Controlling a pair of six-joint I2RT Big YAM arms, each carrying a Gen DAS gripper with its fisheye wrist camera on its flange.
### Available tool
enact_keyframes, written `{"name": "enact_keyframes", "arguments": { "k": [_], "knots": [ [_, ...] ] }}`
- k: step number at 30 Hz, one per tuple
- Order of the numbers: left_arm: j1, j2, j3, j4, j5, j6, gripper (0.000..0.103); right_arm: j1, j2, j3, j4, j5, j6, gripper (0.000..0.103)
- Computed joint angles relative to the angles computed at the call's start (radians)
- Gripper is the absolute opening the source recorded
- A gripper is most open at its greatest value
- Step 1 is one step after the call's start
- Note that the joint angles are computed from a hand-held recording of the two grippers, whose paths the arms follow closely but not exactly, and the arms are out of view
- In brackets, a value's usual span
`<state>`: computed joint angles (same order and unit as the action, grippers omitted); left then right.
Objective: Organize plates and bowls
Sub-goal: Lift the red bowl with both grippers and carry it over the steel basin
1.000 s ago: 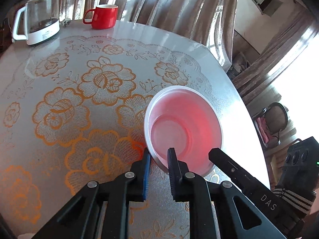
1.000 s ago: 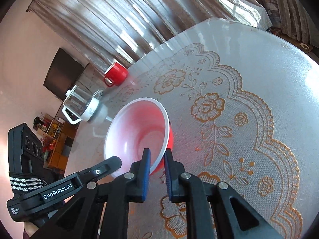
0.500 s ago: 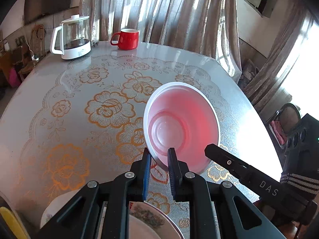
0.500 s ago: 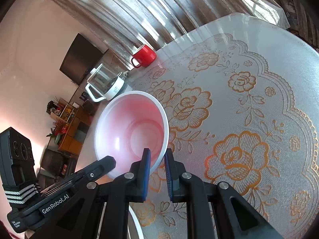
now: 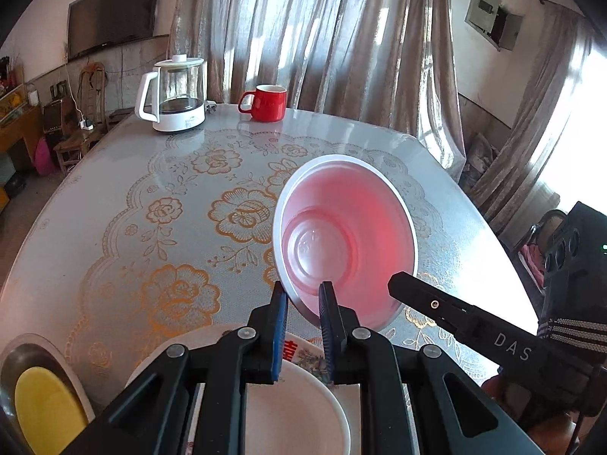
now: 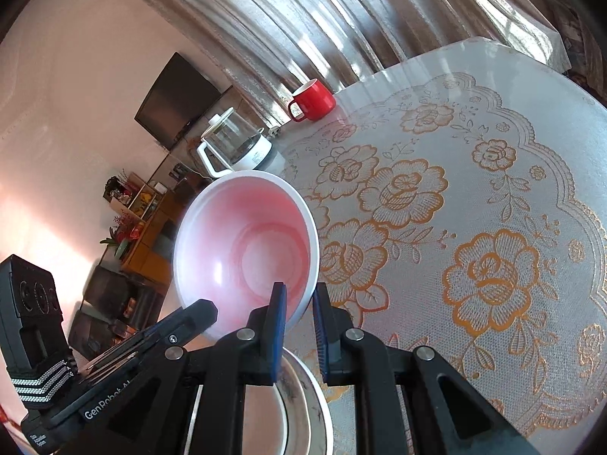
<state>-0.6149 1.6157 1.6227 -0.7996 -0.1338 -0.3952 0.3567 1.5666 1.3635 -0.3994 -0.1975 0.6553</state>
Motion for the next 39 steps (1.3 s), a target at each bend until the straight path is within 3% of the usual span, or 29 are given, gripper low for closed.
{"name": "enact_keyframes", "arguments": {
  "k": [18, 39],
  "knots": [
    [0.033, -0.164, -0.208, 0.068, -0.030, -0.029, 0.017, 0.098, -0.002, 0.005, -0.004, 0.016, -0.003, 0.013],
    [0.066, -0.307, -0.366, 0.120, -0.031, -0.055, 0.017, 0.182, 0.004, 0.027, -0.022, 0.041, -0.027, 0.013]
  ]
}}
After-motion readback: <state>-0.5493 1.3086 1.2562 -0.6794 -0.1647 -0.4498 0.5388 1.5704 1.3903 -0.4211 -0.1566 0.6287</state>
